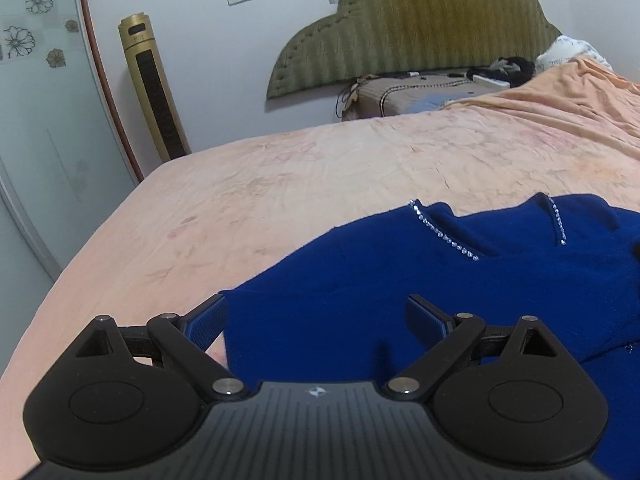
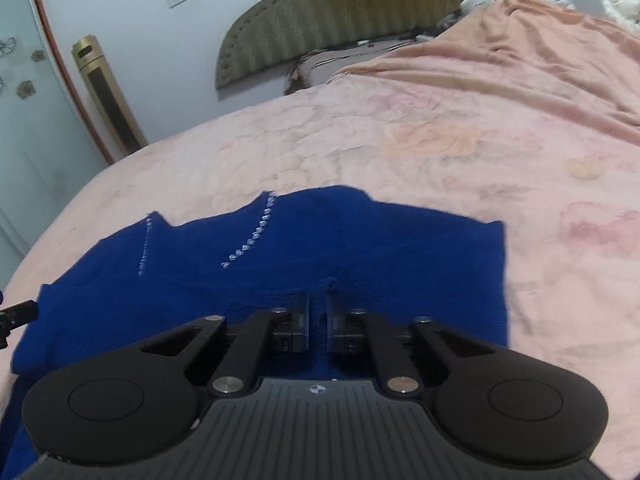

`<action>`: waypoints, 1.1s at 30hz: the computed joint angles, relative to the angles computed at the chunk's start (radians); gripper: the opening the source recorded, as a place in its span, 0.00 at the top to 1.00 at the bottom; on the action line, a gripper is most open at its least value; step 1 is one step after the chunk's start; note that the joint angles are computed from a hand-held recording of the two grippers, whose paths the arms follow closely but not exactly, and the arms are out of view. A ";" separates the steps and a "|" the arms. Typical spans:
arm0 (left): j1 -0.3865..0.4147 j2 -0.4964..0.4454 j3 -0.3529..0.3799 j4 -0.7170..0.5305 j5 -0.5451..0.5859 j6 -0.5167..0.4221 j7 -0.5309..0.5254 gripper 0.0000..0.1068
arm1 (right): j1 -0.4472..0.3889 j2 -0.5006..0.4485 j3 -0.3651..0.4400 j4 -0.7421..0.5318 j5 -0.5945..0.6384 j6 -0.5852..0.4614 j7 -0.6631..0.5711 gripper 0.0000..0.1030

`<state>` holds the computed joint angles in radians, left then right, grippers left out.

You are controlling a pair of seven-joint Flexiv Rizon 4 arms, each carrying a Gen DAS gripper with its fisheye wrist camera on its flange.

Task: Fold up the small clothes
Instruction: 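Lay the sleeve down and open the left gripper, then move both grippers toward the sweater hem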

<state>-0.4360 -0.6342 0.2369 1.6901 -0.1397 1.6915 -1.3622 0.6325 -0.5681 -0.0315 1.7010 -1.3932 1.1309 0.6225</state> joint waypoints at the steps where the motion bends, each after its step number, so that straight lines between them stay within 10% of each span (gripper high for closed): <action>1: 0.004 -0.005 -0.004 -0.002 0.003 0.008 0.002 0.10 | 0.009 0.014 -0.006 0.015 -0.016 -0.021 0.030 0.92; 8: -0.077 -0.066 0.121 -0.060 0.041 -0.097 -0.057 0.10 | 0.011 0.042 0.054 0.060 0.081 -0.183 -0.037 0.86; 15: -0.026 -0.002 0.058 0.034 0.056 -0.086 -0.050 0.10 | 0.052 0.085 0.082 0.091 0.013 -0.254 -0.044 0.50; 21: 0.087 0.124 -0.090 0.206 0.070 -0.045 -0.049 0.10 | 0.122 0.105 0.113 0.102 0.177 -0.403 -0.125 0.46; 25: 0.116 0.182 -0.137 0.300 0.065 -0.047 -0.049 0.10 | 0.158 0.148 0.140 0.154 0.110 -0.454 -0.034 0.15; 33: 0.054 0.250 -0.067 0.406 0.092 -0.015 -0.093 0.10 | 0.181 0.183 0.205 0.228 0.122 -0.443 0.047 0.15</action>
